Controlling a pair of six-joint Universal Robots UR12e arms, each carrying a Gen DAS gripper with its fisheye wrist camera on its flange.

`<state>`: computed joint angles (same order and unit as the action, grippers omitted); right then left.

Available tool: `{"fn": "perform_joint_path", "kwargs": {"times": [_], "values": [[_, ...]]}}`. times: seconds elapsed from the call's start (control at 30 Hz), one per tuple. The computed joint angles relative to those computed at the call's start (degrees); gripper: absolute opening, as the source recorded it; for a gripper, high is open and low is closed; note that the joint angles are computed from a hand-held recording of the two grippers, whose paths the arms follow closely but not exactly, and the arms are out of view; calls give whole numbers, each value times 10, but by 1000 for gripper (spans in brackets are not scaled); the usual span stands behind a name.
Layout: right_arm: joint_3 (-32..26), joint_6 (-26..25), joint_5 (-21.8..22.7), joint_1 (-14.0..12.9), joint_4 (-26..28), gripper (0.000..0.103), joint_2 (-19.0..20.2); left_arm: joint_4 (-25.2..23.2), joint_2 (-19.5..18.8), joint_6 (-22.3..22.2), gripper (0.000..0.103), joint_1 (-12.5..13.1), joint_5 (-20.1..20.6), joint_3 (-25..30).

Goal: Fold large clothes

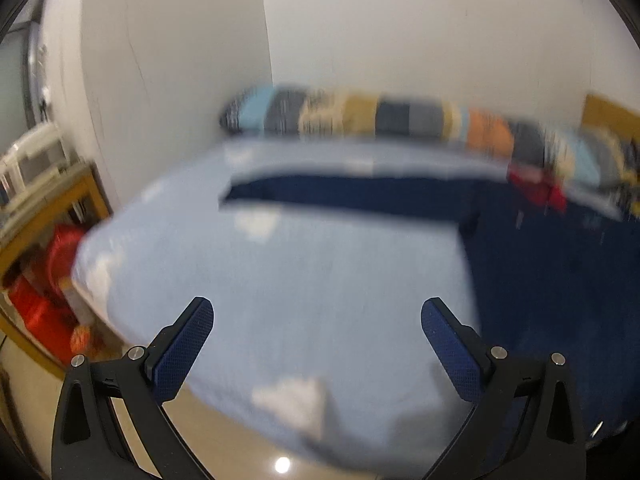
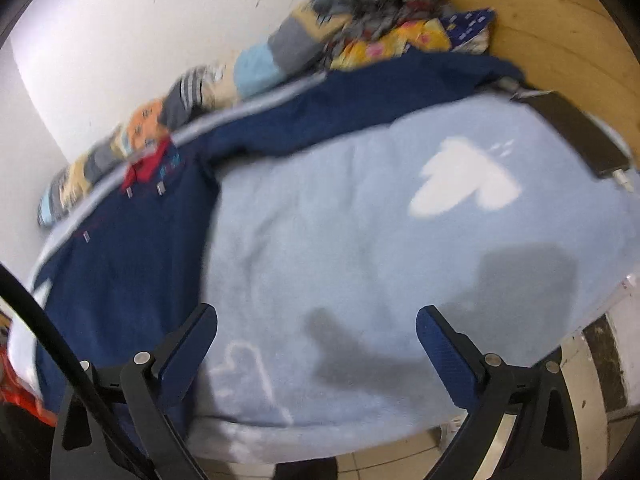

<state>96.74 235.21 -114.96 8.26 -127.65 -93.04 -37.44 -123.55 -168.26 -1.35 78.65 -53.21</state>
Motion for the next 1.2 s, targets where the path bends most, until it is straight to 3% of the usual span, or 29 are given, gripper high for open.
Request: {"fn": "perform_joint_path", "kwargs": {"times": [0.1,0.27,0.33,0.4,0.5,0.63,0.77,0.87,0.9,1.03,1.2], "values": [[-13,3,-31,4,-39,102,-10,5,-5,-24,103,-6,-54,46],[-68,-30,-67,9,-106,102,2,-23,-27,-71,103,-23,-188,126],[-97,-25,-79,14,-109,102,13,-51,-41,-86,103,-36,-215,159],[-120,-20,-64,12,-132,102,29,-65,-45,-93,103,-50,-225,168],[-144,-3,-33,7,-170,102,58,-86,-62,-83,103,-83,-206,190],[-165,18,68,-15,-220,102,108,-142,-104,-24,103,-125,-159,238],[-162,21,166,-32,-226,101,147,-119,-98,24,103,-147,-105,179],[-148,70,255,-50,-248,99,161,-207,-127,22,103,-152,-94,233],[-148,72,267,-51,-250,99,166,-209,-133,17,103,-153,-97,243],[-169,22,250,-41,-212,99,183,-184,-137,25,103,-155,-74,249],[-186,-18,276,-35,-229,99,203,-181,-138,34,103,-160,-47,248]]}}
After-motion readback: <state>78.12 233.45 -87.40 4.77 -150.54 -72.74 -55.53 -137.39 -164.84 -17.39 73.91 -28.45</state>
